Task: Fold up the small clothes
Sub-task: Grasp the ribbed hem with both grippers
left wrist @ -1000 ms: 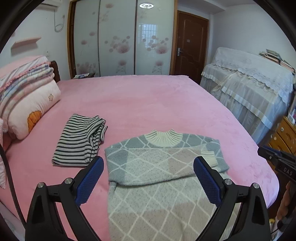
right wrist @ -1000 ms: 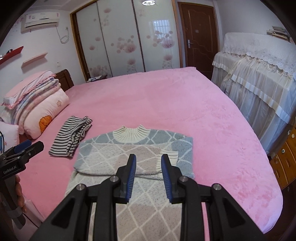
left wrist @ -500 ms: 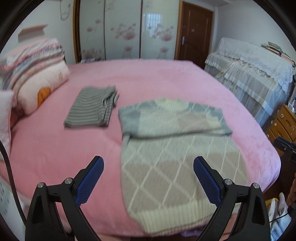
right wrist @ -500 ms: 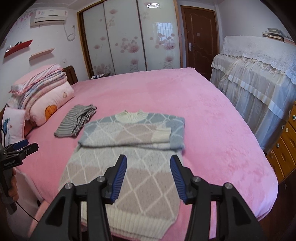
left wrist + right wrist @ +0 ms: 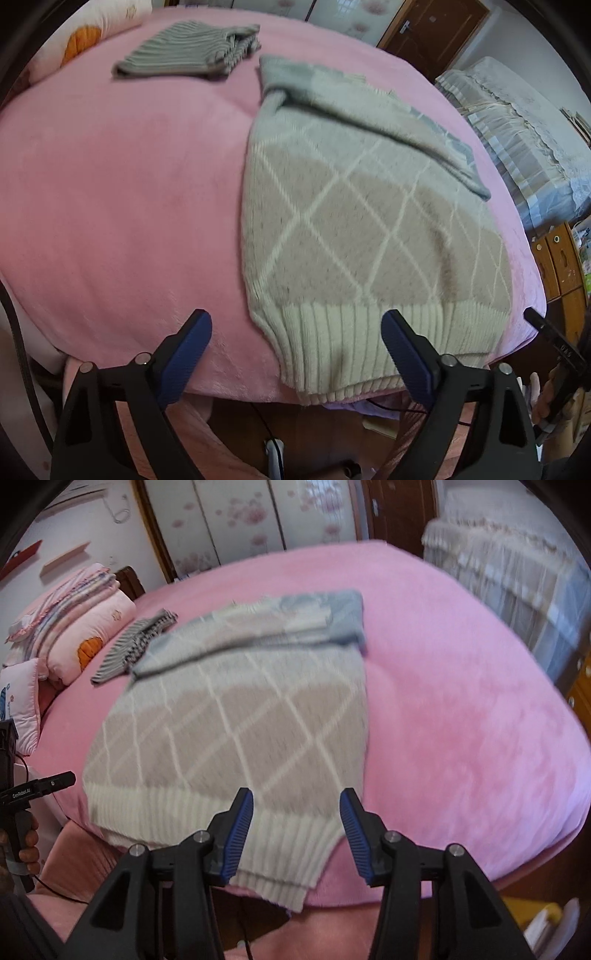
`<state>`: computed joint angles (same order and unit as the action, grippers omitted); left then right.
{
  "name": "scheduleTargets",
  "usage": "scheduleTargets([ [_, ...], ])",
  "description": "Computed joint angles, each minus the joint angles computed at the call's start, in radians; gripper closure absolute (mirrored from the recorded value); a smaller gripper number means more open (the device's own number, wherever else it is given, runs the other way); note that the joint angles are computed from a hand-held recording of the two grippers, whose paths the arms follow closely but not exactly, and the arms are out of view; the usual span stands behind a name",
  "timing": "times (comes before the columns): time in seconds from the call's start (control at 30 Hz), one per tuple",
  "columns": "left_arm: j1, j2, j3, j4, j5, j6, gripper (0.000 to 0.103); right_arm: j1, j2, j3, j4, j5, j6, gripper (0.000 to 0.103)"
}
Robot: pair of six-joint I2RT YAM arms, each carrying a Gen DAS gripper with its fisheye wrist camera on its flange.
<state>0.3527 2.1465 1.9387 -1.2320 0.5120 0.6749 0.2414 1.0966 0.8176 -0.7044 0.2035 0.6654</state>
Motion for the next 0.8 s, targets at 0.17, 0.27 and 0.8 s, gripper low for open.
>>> scheduleTargets([
  [0.17,-0.009,0.027,-0.038,0.016,0.016,0.009,0.017,-0.093,-0.041,-0.103,0.053,-0.127,-0.002,0.054],
  [0.27,-0.013,0.04,-0.059,0.025,0.032,0.01,0.018,-0.163,-0.066,-0.155,0.091,-0.22,-0.007,0.054],
  [0.8,0.0,0.092,-0.025,-0.037,0.107,0.049,0.053,-0.147,0.064,-0.186,0.26,-0.312,-0.057,0.07],
])
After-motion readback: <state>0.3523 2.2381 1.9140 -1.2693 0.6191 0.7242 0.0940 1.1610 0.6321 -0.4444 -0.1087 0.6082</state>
